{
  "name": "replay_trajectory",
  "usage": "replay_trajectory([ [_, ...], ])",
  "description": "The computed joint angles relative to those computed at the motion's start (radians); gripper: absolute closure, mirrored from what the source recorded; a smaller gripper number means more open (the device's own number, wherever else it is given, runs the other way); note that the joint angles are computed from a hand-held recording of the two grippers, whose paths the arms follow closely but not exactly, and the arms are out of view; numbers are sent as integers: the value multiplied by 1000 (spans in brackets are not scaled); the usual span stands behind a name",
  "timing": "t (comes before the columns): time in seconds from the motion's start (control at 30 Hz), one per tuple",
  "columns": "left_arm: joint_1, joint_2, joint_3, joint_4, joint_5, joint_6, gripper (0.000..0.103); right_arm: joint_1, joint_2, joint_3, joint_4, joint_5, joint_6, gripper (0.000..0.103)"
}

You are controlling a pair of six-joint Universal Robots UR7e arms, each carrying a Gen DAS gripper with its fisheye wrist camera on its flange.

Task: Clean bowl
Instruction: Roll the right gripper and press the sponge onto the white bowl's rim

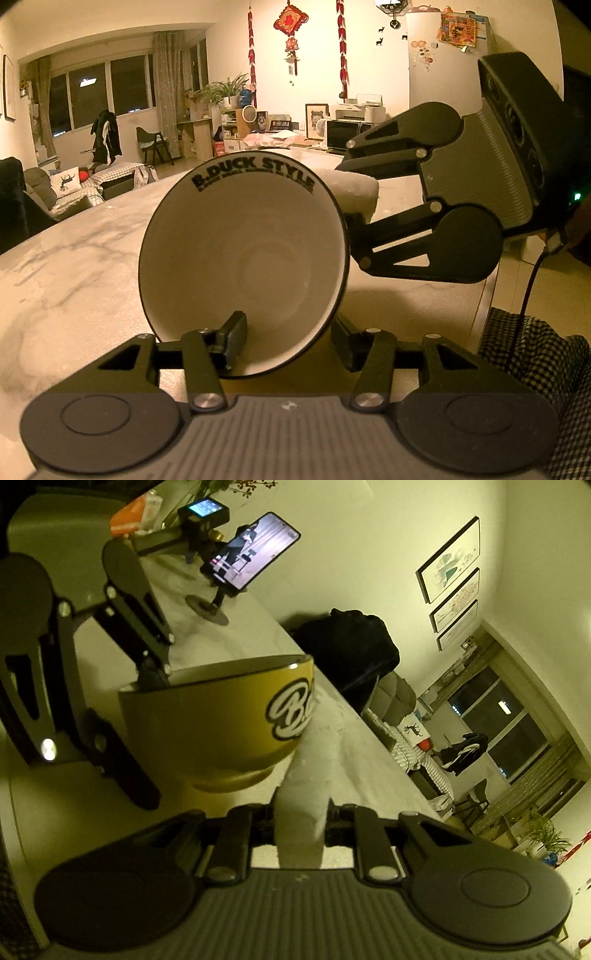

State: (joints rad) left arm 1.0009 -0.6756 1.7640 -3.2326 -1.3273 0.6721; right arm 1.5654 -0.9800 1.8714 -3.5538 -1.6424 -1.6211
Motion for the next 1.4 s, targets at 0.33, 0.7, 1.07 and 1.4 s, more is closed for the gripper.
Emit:
replay_trajectory([
  [0.33, -4, 5, 6, -13, 5, 9, 49, -9, 49, 15, -151, 71, -235, 84],
  [0.7, -29, 5, -8, 37, 50, -1, 52, -19, 45, 28, -174, 89, -341, 84],
  [1.07, -43, 8, -24, 35, -20, 83, 83, -30, 31, 75, -233, 131, -382, 84],
  [1.4, 9, -17, 17, 73, -91, 64, 77, -37, 11, 104, -243, 155, -382, 84],
])
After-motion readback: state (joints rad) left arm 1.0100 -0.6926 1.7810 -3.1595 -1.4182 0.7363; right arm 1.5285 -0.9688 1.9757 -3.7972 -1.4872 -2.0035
